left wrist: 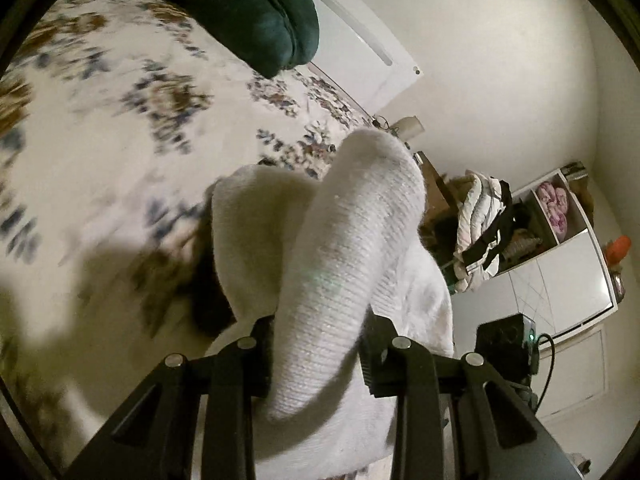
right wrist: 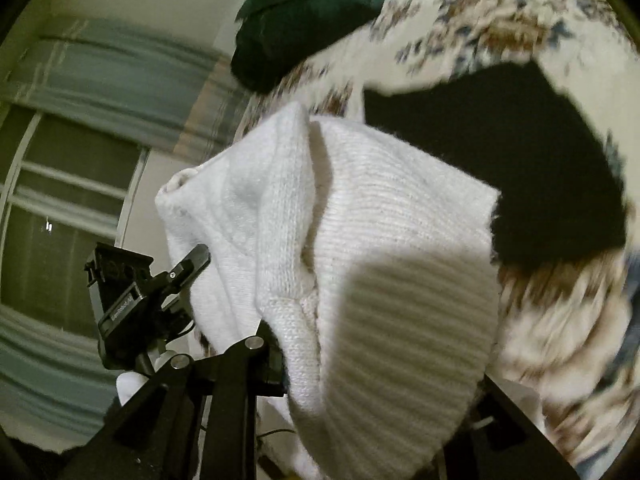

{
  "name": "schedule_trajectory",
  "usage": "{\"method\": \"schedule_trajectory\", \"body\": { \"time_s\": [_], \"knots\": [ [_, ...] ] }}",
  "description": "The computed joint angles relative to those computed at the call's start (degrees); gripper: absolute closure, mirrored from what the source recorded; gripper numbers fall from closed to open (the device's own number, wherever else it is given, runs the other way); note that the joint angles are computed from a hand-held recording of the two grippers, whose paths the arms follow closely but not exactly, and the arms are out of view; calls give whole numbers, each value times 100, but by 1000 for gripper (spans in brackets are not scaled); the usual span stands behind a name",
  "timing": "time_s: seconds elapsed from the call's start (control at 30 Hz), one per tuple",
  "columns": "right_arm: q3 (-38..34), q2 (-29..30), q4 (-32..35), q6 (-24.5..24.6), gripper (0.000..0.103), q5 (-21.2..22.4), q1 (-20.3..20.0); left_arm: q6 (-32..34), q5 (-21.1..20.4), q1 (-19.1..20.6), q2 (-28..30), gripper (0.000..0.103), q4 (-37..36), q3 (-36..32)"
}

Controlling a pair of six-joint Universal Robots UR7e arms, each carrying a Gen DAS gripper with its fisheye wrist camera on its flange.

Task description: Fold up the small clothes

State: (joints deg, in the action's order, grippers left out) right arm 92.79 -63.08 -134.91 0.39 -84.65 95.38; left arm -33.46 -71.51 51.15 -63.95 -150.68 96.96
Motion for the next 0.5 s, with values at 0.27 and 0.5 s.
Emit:
{"method": "schedule_trajectory", "body": {
  "time_s": [0.27, 0.5],
  "knots": [
    [-3026, 1771, 1340, 233, 55, -1331, -488, 368, 432, 678, 2087, 66, 1817, -2457],
    [-2964, 1822, 1279, 22, 55, -1586, -800, 441, 806, 513, 1810, 62, 1554, -1896]
  ]
}}
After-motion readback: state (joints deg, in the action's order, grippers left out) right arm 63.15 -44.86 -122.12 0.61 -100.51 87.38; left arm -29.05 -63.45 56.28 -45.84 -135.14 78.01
